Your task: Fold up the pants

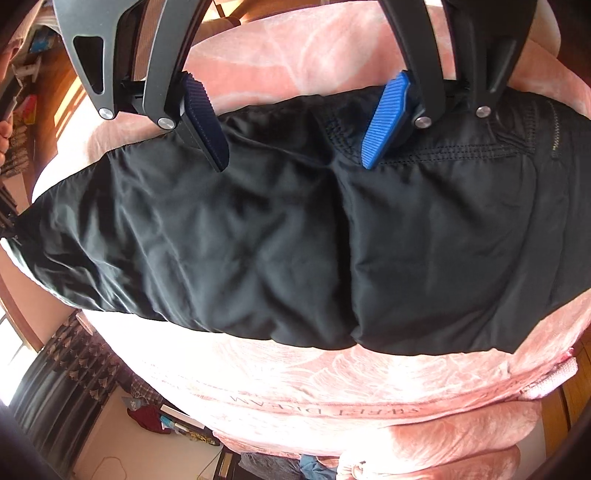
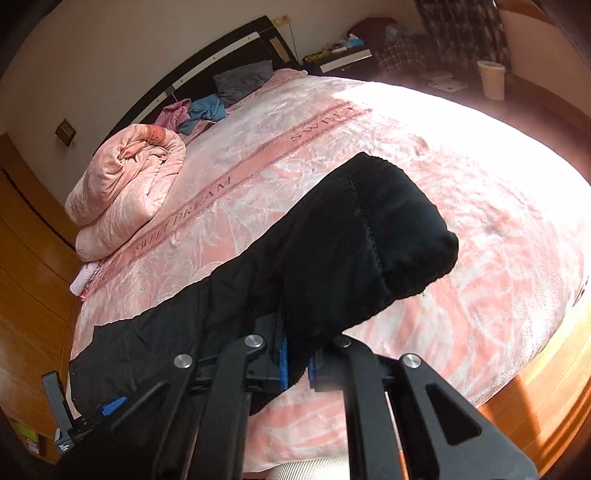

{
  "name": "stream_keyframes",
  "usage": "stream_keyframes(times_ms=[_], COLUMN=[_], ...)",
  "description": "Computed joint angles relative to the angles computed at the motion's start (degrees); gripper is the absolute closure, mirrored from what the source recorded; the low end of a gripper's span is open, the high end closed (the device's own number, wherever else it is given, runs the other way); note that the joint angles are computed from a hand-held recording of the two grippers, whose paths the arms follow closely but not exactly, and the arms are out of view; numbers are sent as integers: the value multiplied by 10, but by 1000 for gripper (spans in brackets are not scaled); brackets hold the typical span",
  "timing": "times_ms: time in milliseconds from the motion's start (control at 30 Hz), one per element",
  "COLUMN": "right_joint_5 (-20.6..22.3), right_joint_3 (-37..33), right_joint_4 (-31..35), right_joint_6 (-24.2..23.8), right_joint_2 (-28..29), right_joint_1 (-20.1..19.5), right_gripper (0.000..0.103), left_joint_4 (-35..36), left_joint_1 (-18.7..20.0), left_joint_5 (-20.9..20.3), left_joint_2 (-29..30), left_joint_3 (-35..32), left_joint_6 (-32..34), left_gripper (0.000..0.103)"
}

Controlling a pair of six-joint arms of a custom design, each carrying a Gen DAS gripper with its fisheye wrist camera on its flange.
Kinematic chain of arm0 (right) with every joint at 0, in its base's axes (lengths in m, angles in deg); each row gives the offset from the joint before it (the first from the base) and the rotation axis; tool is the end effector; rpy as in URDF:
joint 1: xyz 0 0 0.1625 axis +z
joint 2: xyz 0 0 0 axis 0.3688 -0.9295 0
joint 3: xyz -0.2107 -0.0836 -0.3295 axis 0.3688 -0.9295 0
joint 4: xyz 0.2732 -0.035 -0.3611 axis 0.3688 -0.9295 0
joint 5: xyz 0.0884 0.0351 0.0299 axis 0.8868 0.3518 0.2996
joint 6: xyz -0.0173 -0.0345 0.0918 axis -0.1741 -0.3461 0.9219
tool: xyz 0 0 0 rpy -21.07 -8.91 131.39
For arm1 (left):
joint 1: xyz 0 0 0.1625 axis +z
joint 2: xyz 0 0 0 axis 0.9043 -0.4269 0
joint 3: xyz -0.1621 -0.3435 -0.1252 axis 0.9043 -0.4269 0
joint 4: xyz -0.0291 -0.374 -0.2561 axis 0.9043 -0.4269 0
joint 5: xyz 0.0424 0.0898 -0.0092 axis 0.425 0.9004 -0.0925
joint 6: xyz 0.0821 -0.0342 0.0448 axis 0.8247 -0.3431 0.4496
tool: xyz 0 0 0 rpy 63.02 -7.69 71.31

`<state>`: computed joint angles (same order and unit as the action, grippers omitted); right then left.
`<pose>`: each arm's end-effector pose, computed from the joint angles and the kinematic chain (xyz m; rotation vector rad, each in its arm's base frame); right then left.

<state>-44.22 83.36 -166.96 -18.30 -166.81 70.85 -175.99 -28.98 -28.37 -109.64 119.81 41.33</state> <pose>0.0982 -0.3112 0.2817 -0.2064 -2.3981 1.1893 -0.1941 -0.3741 0.1521 0.5110 2.5198 -0.4181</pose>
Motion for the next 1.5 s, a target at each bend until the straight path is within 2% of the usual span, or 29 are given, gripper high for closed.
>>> stream_keyframes(times_ms=[133, 200, 233, 433, 567, 667, 733, 800, 900, 1000, 1067, 1100, 1167, 1267, 1367, 1467, 1500], right_joint_5=[-164, -215, -224, -213, -160, -149, -158, -149, -130, -98, -68, -48, -7, 1, -25, -31, -45], right_joint_3=[-72, -105, -118, -179, -214, -248, -261, -257, -248, -226, -212, -200, -183, -184, -209, -230, -238], right_joint_4=[-82, -114, -122, -126, -74, -27, -19, -11, 4, 39, 63, 58, 47, 38, 50, 57, 58], right_joint_6=[-76, -127, -143, -199, -195, -182, -186, -187, -182, -146, -121, -124, -134, -122, -125, -127, -125], right_joint_2=[175, 254, 284, 424, 488, 546, 584, 595, 589, 548, 512, 495, 469, 465, 497, 530, 544], right_joint_1=[145, 189, 204, 258, 263, 264, 267, 264, 257, 253, 252, 253, 256, 262, 267, 263, 263], right_gripper=[97, 97, 96, 94, 94, 94, 93, 92, 80, 70, 44, 22, 22, 24, 27, 35, 42], left_joint_4=[24, 37, 39, 39, 66, 87, 93, 102, 105, 100, 93, 91, 93, 90, 89, 100, 105], left_joint_1=[9, 18, 21, 49, 66, 79, 87, 94, 106, 118, 126, 128, 125, 127, 127, 120, 118], left_joint_5=[19, 31, 37, 54, 69, 81, 85, 92, 97, 91, 88, 88, 87, 83, 78, 81, 82], left_joint_2=[-53, -69, -75, -106, -126, -144, -157, -169, -177, -179, -179, -180, -183, -184, -184, -189, -191], left_joint_3=[7, 5, 5, 0, -8, -12, -13, -13, -17, -20, -20, -20, -17, -14, -14, -11, -10], left_joint_6=[-16, -22, -23, -36, -39, -48, -53, -58, -61, -60, -51, -47, -49, -48, -49, -51, -53], left_gripper=[28, 28, 28, 28, 28, 28, 28, 27, 27, 27, 27, 26, 26, 25, 25, 23, 22])
